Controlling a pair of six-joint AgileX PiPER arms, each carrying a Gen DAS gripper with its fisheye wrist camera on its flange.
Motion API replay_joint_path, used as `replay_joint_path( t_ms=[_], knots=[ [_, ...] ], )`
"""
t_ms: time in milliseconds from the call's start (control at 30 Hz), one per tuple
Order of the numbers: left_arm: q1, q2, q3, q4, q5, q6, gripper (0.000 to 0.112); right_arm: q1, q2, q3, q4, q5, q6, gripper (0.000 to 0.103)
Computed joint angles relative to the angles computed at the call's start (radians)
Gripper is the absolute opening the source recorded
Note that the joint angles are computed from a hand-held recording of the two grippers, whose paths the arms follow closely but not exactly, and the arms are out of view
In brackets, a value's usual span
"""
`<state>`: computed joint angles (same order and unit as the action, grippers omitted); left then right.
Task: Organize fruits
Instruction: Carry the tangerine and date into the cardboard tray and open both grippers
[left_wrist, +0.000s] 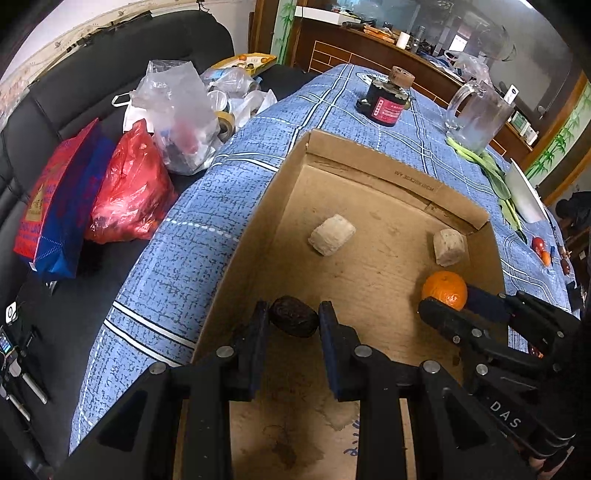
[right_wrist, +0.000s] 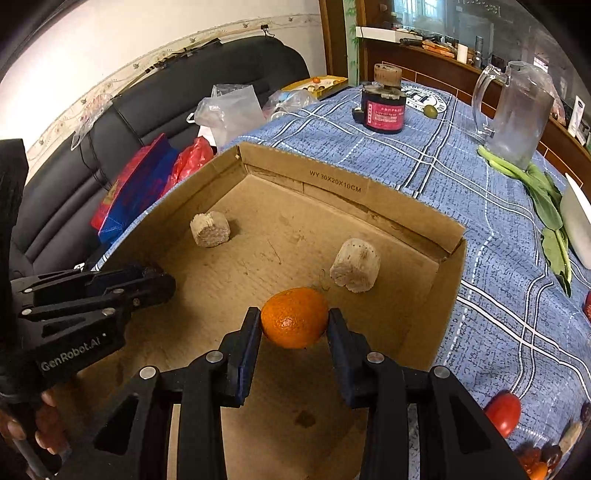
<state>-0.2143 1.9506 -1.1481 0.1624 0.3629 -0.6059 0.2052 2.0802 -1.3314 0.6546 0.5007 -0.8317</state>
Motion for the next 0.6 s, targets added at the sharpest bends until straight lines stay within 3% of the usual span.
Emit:
replay_joint_path(
  t_ms=[267, 333, 600],
  knots=[
    [-0.011, 0.008, -0.016, 0.043, 0.029, -0.038, 0.026, -0.006, 0.002, -0.003, 0.007, 0.009, -0.002, 0.04],
    [-0.014, 0.007, -0.016, 0.058, 0.038, -0.055, 0.027, -0.011, 0.002, -0.003, 0.008, 0.011, 0.003, 0.045],
    [-0.016, -0.015, 0.015, 0.07, 0.036, -0.075, 0.037, -0.03, -0.024, 0.036, 0.044, -0.001, -0.035, 0.049]
  ],
)
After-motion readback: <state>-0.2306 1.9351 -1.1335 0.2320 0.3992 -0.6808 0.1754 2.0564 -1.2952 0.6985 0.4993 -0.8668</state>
